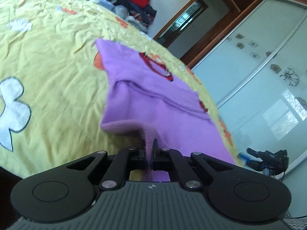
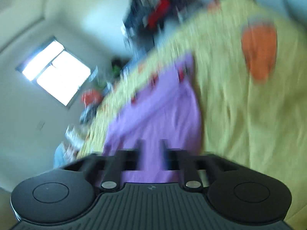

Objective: Fold small clothes

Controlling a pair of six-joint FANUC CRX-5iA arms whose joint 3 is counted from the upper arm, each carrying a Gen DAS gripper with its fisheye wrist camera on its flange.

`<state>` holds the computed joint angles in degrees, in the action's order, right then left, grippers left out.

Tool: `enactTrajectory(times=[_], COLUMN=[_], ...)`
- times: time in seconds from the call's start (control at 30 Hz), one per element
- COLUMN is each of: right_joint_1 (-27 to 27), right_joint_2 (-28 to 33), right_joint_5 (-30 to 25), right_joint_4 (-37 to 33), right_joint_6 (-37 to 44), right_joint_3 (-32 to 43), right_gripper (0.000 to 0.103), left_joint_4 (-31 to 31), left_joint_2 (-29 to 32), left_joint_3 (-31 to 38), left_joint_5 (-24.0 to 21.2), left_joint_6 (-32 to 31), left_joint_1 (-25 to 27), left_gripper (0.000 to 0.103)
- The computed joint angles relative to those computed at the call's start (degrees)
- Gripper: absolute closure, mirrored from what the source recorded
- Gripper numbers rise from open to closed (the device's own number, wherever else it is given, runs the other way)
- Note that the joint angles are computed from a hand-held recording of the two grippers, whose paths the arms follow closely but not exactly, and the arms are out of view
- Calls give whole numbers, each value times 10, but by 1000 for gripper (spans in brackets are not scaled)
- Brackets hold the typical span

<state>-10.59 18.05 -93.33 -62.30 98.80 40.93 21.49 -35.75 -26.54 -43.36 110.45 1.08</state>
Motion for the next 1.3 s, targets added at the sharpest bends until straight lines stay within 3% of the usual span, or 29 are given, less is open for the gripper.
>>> enactTrajectory(times=[0.03,0.07,0.23,0.3,0.4,0.43,0.47,0.5,0.6,0.7,0.9,1.0,1.1,1.13,1.17,1.23,1.27,1.3], right_joint_1=[10,23,50,75,98,91,85,88,80,36,-28,-36,-17,0,17,50,72,85], right_joint_2=[5,2,-15,-54,-74,-76,-67,-61,-89,-92,-47,-30,-14,-14,2,12,9,9], right_joint_5=[-7,5,36,84,88,83,59,42,76,84,51,78,112,132,125,127,133,131], right_joint_4=[21,47,93,124,140,119,96,96,77,-8,-187,-211,-132,-79,-32,58,116,155], right_joint_6=[10,25,59,93,119,113,102,79,82,49,-26,-35,-24,-13,7,42,47,47], right_joint_3=[2,-8,-40,-91,-109,-115,-109,-107,-158,-171,-136,-108,-52,-40,-10,13,13,16], right_gripper=[13,6,6,6,10,18,76,98,98,98,98,97,97,94,94,90,73,46], left_joint_4=[-6,-12,6,8,12,21,21,21,47,137,247,285,270,239,178,123,95,97], left_joint_2=[3,5,-9,-15,-18,-20,-18,-18,-24,-37,-12,12,39,48,60,77,82,76], left_joint_3=[1,3,-18,-24,-31,-37,-36,-37,-55,-100,-124,-119,-98,-86,-62,-41,-31,-39], left_joint_5=[-6,-11,-23,-27,-27,-24,-26,-27,-5,54,181,238,231,213,176,122,96,91], left_joint_6=[8,16,-12,-12,-6,-12,-11,-9,-18,-70,-144,-182,-182,-168,-131,-95,-76,-77], left_joint_1=[-2,-6,5,9,13,16,16,16,16,15,-23,-37,-17,-2,18,39,47,53], left_gripper=[100,100,100,100,100,100,100,100,100,101,101,101,101,101,101,100,100,98])
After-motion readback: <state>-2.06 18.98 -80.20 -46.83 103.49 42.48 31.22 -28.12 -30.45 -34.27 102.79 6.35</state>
